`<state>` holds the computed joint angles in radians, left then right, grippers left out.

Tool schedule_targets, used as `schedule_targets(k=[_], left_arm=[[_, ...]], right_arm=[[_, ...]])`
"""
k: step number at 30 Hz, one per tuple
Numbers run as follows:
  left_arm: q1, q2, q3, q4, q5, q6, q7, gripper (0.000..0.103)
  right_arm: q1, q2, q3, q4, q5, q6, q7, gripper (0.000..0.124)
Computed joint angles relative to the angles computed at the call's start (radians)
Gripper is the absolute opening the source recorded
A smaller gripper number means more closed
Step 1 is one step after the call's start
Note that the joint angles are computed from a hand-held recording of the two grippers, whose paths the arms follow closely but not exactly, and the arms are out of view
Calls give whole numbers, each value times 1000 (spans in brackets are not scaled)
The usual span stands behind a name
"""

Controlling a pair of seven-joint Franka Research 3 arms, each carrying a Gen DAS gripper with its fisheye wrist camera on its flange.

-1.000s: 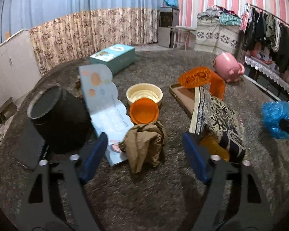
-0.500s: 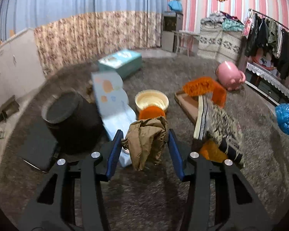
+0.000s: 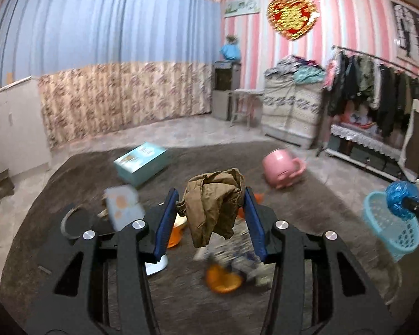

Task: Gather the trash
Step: 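Carry both bags to the blue basket and open both tools to drop them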

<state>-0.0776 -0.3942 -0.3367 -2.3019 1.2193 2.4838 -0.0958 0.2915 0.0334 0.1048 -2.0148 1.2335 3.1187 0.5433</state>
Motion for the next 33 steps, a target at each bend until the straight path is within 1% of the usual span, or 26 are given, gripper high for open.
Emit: schedule_targets(k=[2,4,5,6,7,8,9,10,12,14,15,17,18,19,20,21,23,24,25,27,28,30,32,33], left_arm=[[-3,37,-11,53,18,8,1,46],[-12,65,-13,92,28,24,2,46],[-17,96,-16,134,41,42,1,46],[-24,113,-16,157,50,48,3,46],[-32,148,-21,201,66,55,14,46],[-43,177,-25,237,85,55,21,46],[-56,201,-27,262,101,49,21,46],[-72,244,-29,310,121,49,35,46],[-105,309,-18,379,121,57,75,46],[-137,375,-3,444,118,86,102,46],[-151,393,7,460,121,93,108,46],[-187,461,19,525,130,92,138,46],[-204,492,27,556,132,91,154,46],[-220,538,34,602,128,99,177,46],[-235,574,42,638,119,109,193,46],[-245,604,51,668,102,123,216,46],[-265,686,63,752,48,144,289,46],[-278,739,67,810,27,151,332,46],[-293,781,72,857,12,154,367,46],[-316,850,85,930,-17,164,418,46],[-325,888,87,971,-42,169,454,46],[-339,998,73,1099,-126,159,572,46],[-353,1088,63,1199,-191,155,675,46],[-368,1139,63,1262,-217,140,724,46]], right_arm=[[-11,-9,-11,0,8,2,6,26],[-25,-14,-29,1,-57,-23,82,26],[-34,-14,-40,3,-112,-38,141,26],[-42,-13,-47,6,-151,-36,178,26],[-47,-10,-51,7,-188,-26,212,26],[-55,-4,-62,9,-267,-16,292,26],[-64,-1,-65,10,-291,-11,326,26],[-74,5,-65,17,-287,-10,336,26],[-94,20,-61,22,-258,23,340,26],[-106,26,-62,-2,-296,59,383,26],[-109,30,-70,-13,-335,69,429,26],[-127,36,-73,-23,-378,73,480,26],[-113,36,-102,-37,-461,83,555,26],[-77,38,-166,-60,-615,99,690,26],[-55,41,-209,-68,-701,104,766,26],[-59,46,-217,-70,-724,105,790,26],[-93,58,-199,-64,-730,95,813,26],[-128,67,-169,-57,-711,94,797,26],[-179,79,-118,-45,-672,93,759,26],[-236,94,-61,-38,-639,114,729,26],[-238,102,-63,-34,-647,121,737,26],[-251,111,-58,-30,-654,128,753,26],[-252,127,-68,-17,-667,123,784,26],[-244,134,-84,-11,-680,118,806,26]])
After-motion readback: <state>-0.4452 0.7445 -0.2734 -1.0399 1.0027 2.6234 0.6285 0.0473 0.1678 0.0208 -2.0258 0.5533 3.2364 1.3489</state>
